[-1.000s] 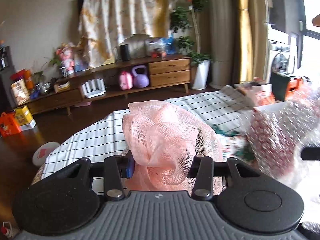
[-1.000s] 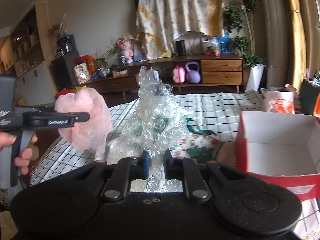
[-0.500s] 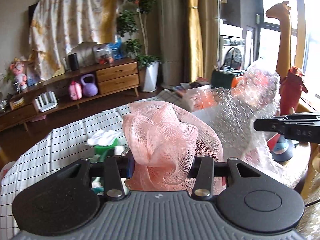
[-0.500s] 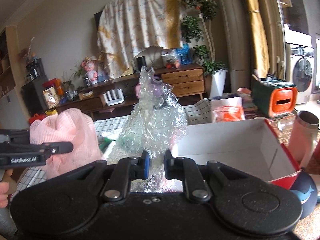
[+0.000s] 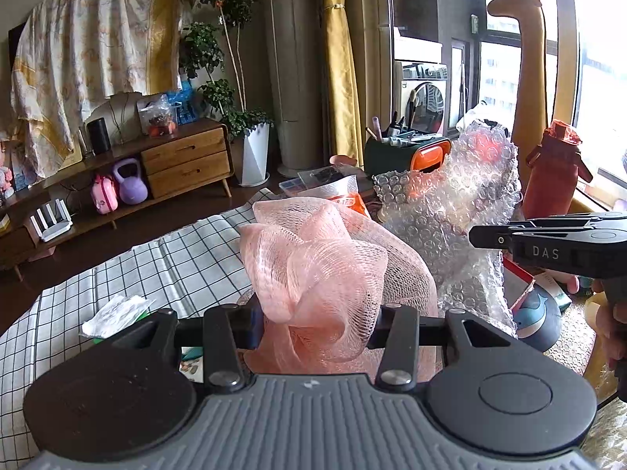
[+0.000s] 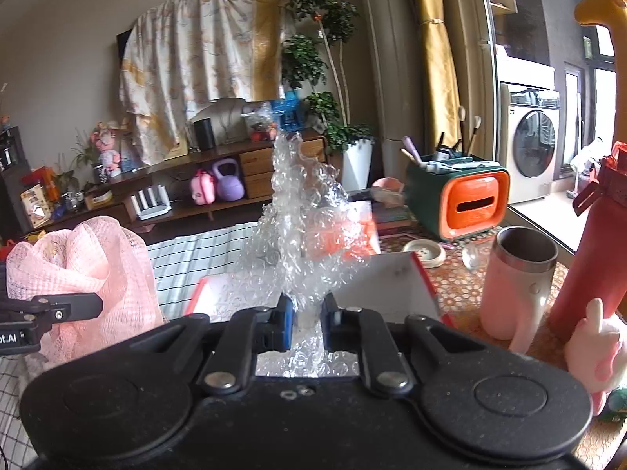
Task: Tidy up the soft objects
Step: 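Carry the puff with the left tool while the right tool carries the bubble wrap to the red box, then open the left tool over the red box while the right tool releases the bubble wrap inside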
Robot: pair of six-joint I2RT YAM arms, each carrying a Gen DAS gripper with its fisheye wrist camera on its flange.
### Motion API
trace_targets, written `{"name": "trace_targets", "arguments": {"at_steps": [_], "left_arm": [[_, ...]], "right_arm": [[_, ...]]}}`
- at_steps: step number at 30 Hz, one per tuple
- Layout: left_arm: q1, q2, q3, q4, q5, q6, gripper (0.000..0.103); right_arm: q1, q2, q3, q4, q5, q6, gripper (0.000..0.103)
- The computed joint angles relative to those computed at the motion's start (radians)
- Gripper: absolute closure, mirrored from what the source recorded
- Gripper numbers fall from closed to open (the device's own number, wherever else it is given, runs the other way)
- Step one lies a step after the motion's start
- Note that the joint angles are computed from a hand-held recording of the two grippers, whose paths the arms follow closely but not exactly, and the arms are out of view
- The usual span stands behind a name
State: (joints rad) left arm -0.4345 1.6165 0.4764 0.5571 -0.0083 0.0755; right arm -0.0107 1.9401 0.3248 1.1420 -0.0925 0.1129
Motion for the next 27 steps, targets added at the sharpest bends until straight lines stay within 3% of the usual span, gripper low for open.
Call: {"name": "trace_targets", "arguments": {"at_steps": [5, 14, 22, 27], "left_arm": [[-0.088, 0.170, 0.123, 0.017, -0.075, -0.005, 0.059], [-0.128, 0.440, 0.368, -0.079, -0.115, -0.004, 0.059], [-0.131, 0.586, 0.542, -0.211, -0.091, 0.000, 0.059], [-0.131, 0.640, 0.631, -0.315, -0.044, 0.006, 0.059]], "right_arm": [[-0.070, 0.082, 0.119, -0.063, -0.055, -0.028, 0.090], [-0.083, 0.228, 0.302, -0.184, -0.021, -0.046, 0.090], [-0.101, 0.306, 0.379, -0.322, -0.019, -0.105, 0.090], [-0.097, 0.323, 0.389, -0.341, -0.012, -0.144, 0.088]]}}
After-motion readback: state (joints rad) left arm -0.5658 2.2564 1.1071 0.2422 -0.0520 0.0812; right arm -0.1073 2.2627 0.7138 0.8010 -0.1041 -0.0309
